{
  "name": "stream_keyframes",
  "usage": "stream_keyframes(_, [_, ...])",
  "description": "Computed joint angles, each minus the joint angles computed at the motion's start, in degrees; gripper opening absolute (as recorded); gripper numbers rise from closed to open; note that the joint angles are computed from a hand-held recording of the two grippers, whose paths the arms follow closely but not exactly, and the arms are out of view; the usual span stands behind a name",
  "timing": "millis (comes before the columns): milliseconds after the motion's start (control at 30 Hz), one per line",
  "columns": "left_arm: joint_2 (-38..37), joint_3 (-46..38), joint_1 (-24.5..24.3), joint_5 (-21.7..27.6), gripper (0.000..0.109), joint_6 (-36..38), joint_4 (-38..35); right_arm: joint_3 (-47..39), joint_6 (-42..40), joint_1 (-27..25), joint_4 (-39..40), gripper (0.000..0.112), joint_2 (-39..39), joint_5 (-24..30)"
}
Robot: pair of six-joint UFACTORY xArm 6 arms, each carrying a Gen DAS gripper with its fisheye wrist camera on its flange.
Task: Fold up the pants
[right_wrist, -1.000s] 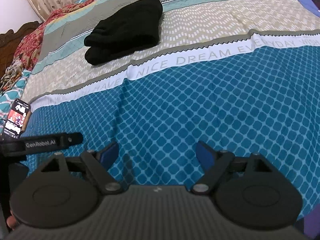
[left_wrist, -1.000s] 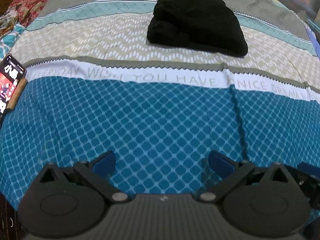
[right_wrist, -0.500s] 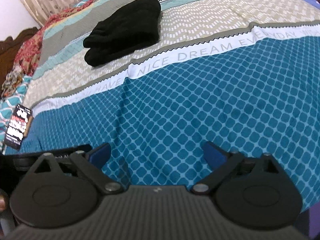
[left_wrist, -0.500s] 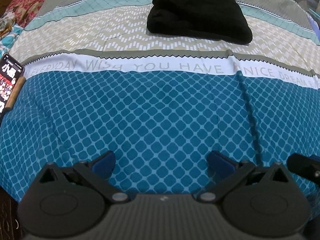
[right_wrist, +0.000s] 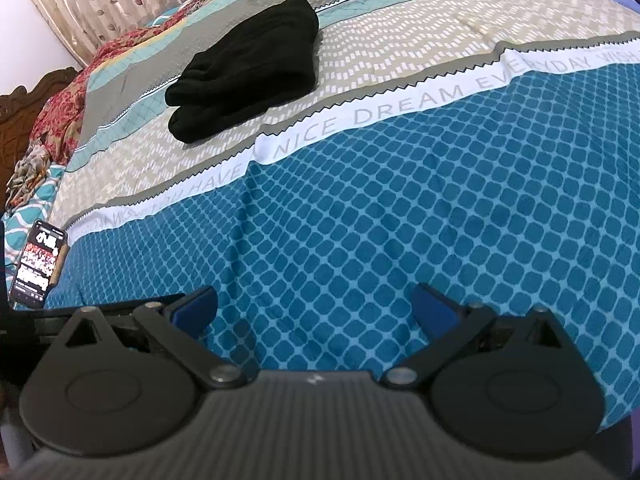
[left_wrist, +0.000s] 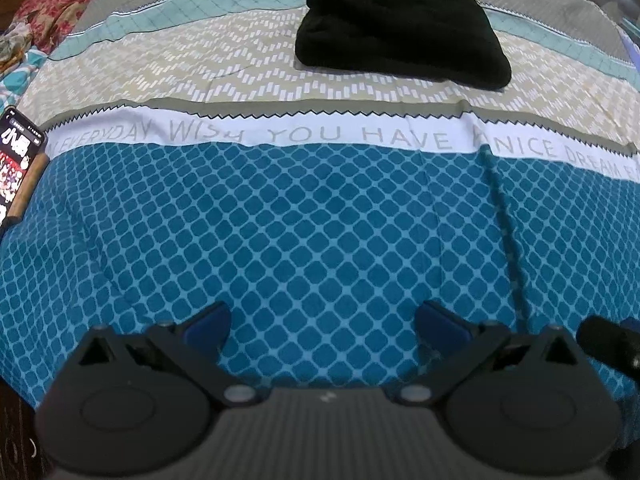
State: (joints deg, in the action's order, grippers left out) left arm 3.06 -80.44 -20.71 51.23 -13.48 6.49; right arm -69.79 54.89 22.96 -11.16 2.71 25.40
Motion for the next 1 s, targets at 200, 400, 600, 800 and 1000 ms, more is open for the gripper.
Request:
stream_keyframes(200, [0.1,0.5,0.4,-1.6,0.103,1.9,-0.9,-0.8,-0.3,0.6,-2.2,0.103,0.4,1.4])
stream_keyframes(400, [-1.7,-0.2,0.1,-0.4,0.103,0.7,2.4,-4.7,-8.2,0.3,6.1,0.103,1.0,6.2])
stream_keyframes(600, [-5.0,-1.6,-0.7,-0.9,0.103,-1.5,6.5,-5.8,-3.8,0.4,-2.1,0.103,-1.1,6.2])
stream_keyframes(800, [-6.3,-3.5,-1.2,0.1,0.103,-4.2,10.0,-6.3,-1.9,0.1,-5.0,0.103,-3.3,4.5])
stream_keyframes(1000, [-7.3,-3.3,-1.5,0.3,0.103,-4.0,10.8,-6.5,-2.4,0.6,-4.3,0.103,-3.4,3.1])
